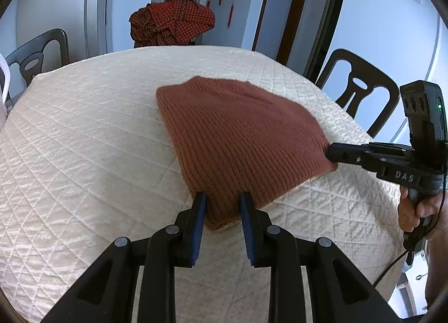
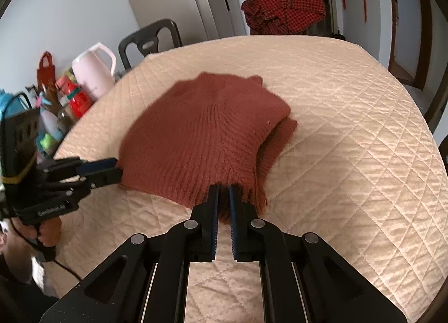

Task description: Fold small clothes

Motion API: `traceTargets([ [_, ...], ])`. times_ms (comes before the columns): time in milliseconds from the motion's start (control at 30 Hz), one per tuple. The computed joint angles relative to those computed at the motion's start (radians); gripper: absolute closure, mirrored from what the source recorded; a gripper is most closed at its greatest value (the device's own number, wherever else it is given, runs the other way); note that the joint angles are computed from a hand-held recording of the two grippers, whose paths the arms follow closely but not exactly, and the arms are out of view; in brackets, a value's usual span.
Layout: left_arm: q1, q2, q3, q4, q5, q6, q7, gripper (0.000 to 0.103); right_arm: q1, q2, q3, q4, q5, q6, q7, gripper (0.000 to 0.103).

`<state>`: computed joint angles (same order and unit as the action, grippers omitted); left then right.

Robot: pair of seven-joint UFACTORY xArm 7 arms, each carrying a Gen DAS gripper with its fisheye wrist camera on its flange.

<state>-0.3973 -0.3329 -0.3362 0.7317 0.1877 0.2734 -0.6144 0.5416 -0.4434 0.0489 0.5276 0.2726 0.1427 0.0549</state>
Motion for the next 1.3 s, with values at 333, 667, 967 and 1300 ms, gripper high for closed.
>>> traceTargets([
  [333, 0.086, 0.061, -0.012, 0.082, 0.078, -0.015, -0.094, 0.072, 0.017, 0.100, -0.055, 0.077, 0.045, -0.048, 0.012, 0.096],
  [667, -0.141, 0.157, 0.230, 0.077, -0.401, -0.117, 0.219, 0.040, 0.355, 0.114, -0.411, 0.106, 0.476, -0.063, -0.276, 0.056],
  [967, -0.136, 0.218, 0.199, 0.127, -0.618, -0.120, 0.426, 0.038, 0.492, 0.193, -0.574, 0.224, 0.892, 0.042, -0.641, 0.055],
  [1300, -0.102, 0.232, 0.158, 0.127, -0.563, -0.152, 0.401, 0.038, 0.412, 0.231, -0.499, 0.258, 1.028, 0.093, -0.797, 0.058],
])
